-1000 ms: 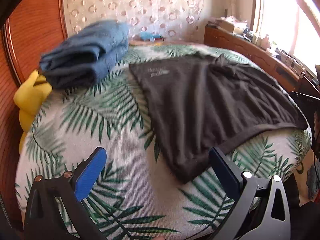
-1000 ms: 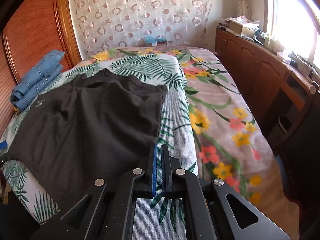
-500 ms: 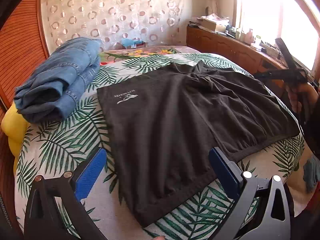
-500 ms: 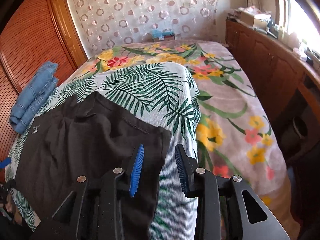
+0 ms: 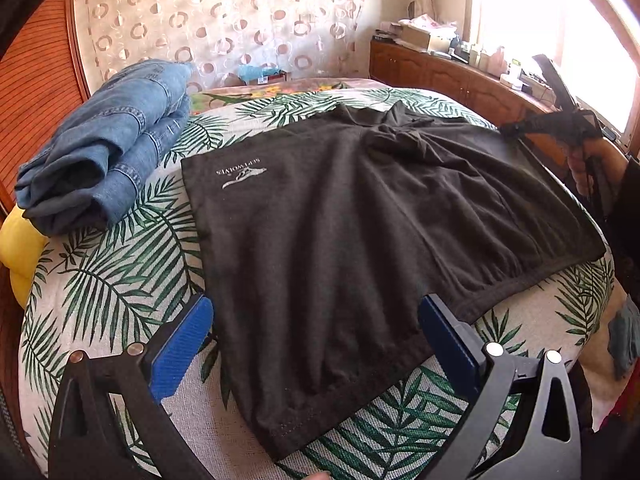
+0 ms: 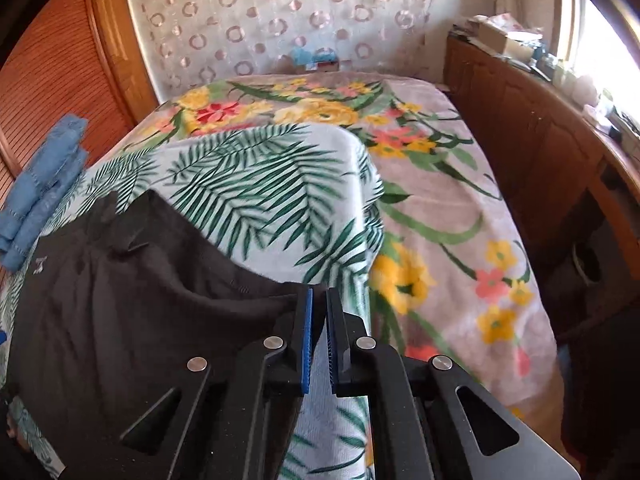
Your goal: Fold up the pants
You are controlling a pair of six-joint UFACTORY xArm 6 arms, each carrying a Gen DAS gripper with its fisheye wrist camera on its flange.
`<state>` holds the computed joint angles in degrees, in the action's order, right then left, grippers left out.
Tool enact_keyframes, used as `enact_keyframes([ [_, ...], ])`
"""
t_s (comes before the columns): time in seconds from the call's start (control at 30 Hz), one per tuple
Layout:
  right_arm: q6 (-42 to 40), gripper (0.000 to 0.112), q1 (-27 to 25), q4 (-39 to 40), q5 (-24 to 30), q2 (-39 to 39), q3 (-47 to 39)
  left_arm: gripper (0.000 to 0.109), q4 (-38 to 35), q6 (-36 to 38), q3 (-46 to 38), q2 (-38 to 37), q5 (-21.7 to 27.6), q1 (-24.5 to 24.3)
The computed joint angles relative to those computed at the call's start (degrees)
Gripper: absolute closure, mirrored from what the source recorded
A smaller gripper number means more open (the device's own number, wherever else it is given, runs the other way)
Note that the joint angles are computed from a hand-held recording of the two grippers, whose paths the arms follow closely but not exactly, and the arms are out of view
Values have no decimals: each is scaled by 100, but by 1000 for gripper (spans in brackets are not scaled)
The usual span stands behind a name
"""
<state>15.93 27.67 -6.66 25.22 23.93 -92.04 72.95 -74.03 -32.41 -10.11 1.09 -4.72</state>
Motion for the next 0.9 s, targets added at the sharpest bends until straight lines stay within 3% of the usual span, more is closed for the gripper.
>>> enact_keyframes([
  [0.07, 351, 106, 31, -381, 51, 106, -148, 6, -16, 10, 1, 36, 1, 3],
  [0.33, 798, 106, 167, -717, 259, 205, -368, 6, 57, -61, 23, 21, -13, 12],
  [0.37, 777, 100, 181, -726, 270, 163, -348, 6, 61, -55, 5, 41, -16, 23],
  [0.57, 1218, 77, 259, -1318, -376, -706, 826, 6, 56, -72, 90, -68, -43, 74],
  [0.73, 1782, 76, 397, -1911, -1026, -1602, 2169, 6, 64, -101, 274, -306, -169, 214],
  [0.9, 2295, 76, 508, -2305, -1568, -2190, 3176, 10, -423, 384, 511, -495, -247, 320],
])
